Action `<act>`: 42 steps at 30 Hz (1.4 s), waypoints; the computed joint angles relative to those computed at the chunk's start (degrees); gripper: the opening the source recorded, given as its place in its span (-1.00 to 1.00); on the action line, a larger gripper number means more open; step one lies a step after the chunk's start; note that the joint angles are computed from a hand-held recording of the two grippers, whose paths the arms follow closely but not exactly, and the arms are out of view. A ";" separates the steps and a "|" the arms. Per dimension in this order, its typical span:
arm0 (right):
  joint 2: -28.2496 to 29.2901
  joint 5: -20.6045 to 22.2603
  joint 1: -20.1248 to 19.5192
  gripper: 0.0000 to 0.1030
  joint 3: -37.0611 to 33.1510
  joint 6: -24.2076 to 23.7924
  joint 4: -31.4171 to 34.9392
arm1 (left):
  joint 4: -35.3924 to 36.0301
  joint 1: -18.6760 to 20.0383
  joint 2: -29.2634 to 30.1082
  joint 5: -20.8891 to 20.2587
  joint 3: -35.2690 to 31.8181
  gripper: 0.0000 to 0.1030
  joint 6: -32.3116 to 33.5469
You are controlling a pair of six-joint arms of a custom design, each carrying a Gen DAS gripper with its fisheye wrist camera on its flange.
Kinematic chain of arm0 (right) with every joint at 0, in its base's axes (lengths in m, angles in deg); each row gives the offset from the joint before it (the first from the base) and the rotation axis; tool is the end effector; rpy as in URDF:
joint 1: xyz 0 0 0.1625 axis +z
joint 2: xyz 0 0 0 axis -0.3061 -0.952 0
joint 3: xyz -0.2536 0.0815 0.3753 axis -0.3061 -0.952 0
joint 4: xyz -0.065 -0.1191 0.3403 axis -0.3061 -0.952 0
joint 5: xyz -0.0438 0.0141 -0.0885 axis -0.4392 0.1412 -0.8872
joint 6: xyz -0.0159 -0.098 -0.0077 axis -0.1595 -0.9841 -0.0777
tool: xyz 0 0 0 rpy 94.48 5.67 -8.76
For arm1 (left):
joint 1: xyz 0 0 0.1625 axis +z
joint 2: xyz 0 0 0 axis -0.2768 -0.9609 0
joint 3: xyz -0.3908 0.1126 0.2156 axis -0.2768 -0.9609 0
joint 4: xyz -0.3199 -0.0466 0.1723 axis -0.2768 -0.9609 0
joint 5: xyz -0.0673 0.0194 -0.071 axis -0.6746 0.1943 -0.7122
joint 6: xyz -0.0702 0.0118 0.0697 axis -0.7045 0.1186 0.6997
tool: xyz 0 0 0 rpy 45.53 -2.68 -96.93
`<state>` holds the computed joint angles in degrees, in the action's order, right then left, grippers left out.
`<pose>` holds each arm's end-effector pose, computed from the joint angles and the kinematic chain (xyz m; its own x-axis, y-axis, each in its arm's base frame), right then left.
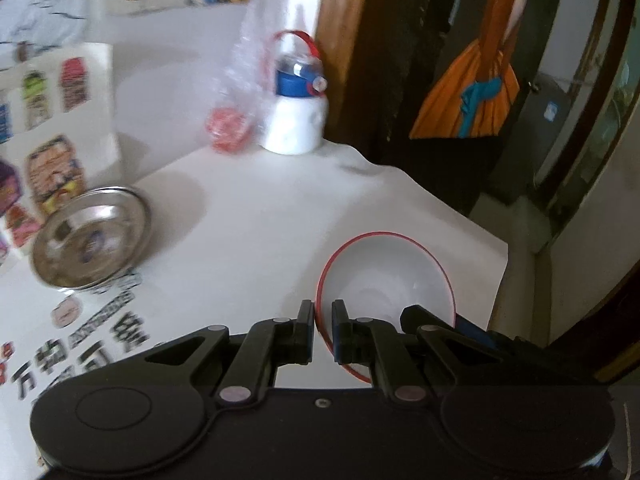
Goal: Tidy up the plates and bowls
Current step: 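Lift the second white bowl with both grippers and carry it to the bowl stack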
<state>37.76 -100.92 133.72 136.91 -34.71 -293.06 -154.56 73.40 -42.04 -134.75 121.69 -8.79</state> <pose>0.3416 -0.4787 -0.0149 -0.8872 -0.2584 0.3822 -0.4609 0.4577 -0.7604 -0.1053 -0.5313 0.3195 -0.8160 0.1340 -0.5624 0.4631 0.7339 -0.4970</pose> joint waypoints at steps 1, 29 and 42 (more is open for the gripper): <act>0.20 0.02 0.62 -0.62 0.01 -0.13 0.08 | -0.10 -0.20 -1.33 0.30 0.89 -0.83 -0.34; 7.17 -0.44 13.36 -0.61 -3.81 0.21 12.03 | 12.87 1.68 -33.77 5.38 15.03 -0.83 -8.99; 7.17 -0.48 13.37 -0.61 -2.53 1.87 13.74 | 16.41 4.60 -36.30 2.19 16.69 -0.83 -10.62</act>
